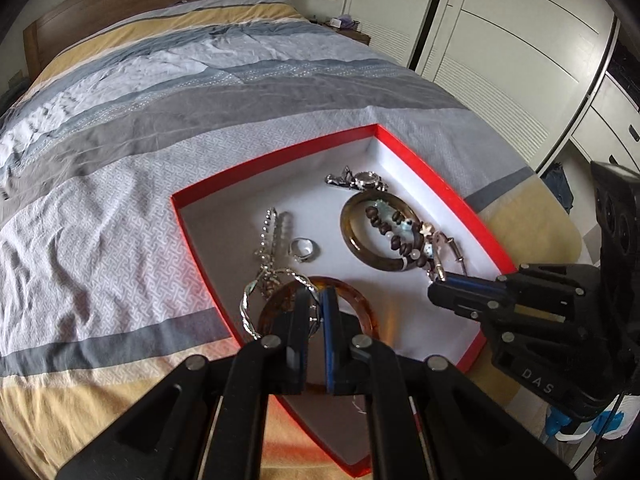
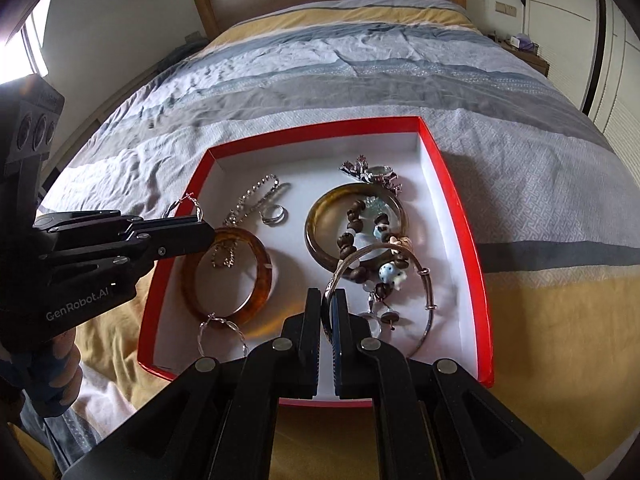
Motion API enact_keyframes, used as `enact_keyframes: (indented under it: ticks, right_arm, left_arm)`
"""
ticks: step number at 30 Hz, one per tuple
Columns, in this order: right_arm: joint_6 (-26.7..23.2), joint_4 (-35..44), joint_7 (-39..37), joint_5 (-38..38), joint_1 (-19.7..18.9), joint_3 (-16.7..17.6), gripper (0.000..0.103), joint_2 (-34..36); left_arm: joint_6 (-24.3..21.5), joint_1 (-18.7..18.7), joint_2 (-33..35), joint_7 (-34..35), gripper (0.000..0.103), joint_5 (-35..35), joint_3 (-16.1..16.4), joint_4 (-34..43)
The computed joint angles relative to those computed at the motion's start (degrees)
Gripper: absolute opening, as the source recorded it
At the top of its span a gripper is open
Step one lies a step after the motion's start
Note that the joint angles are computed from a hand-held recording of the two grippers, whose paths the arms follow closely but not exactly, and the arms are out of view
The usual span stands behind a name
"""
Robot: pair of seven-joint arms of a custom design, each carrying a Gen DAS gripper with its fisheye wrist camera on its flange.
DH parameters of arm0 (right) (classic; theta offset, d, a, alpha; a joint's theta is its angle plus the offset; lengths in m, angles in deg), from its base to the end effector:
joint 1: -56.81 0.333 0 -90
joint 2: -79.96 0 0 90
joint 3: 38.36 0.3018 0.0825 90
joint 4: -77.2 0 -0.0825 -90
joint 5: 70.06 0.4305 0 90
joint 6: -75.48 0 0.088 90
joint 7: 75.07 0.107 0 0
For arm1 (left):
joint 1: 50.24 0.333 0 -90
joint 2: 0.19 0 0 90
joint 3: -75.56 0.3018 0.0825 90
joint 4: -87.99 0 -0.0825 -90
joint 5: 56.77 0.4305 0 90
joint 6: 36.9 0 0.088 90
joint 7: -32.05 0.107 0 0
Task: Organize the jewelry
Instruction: 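Carry the earring and silver bangle into the red box and lower them, then open both tools to release the items and lift away from the box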
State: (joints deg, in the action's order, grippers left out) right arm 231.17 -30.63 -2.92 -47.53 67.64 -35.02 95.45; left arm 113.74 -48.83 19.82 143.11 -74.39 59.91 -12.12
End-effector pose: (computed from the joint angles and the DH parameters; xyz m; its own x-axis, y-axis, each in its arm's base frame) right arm 0.6780 0.1545 0.3888 0.2843 -0.9429 -0.1738 -0.8210 -0.1458 -0.5520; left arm 0.7070 -0.1534 0.4029 -0.3815 -0.9099 0.1632 -0.7999 0.2365 -0.5516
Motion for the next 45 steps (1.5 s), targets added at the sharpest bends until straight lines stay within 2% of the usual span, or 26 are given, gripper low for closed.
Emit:
enact_keyframes:
  ticks: [12,33,38,45]
  right_arm:
    - [-1.6,0.6,0.0,-2.0,-0.1,-0.6,0.005,1.5]
    - [-2.5,1.0,2.0,-5.3,0.7,-1.2,0.006,1.7]
    - [-2.4,0.5,3.0,-7.0,1.1,-1.6,0.013,1.2]
    - [-2.2,-1.0,4.6,-8.3,1.2,-1.9,0.017,-0.4]
  left_arm:
    - [0.5,-0.5,2.9,-1.1,0.005,2.3,-0.3,1.3]
    - [0.8,0.4,3.5,-1.2,0.007,2.1,-1.1,1.5]
    - [-0.2,0.6,3.1,-1.3,0.007,1.5,-1.1,1.5]
    - [-1.8,0.8,2.0,-0.4,0.009,0.0,-1.2,0.8]
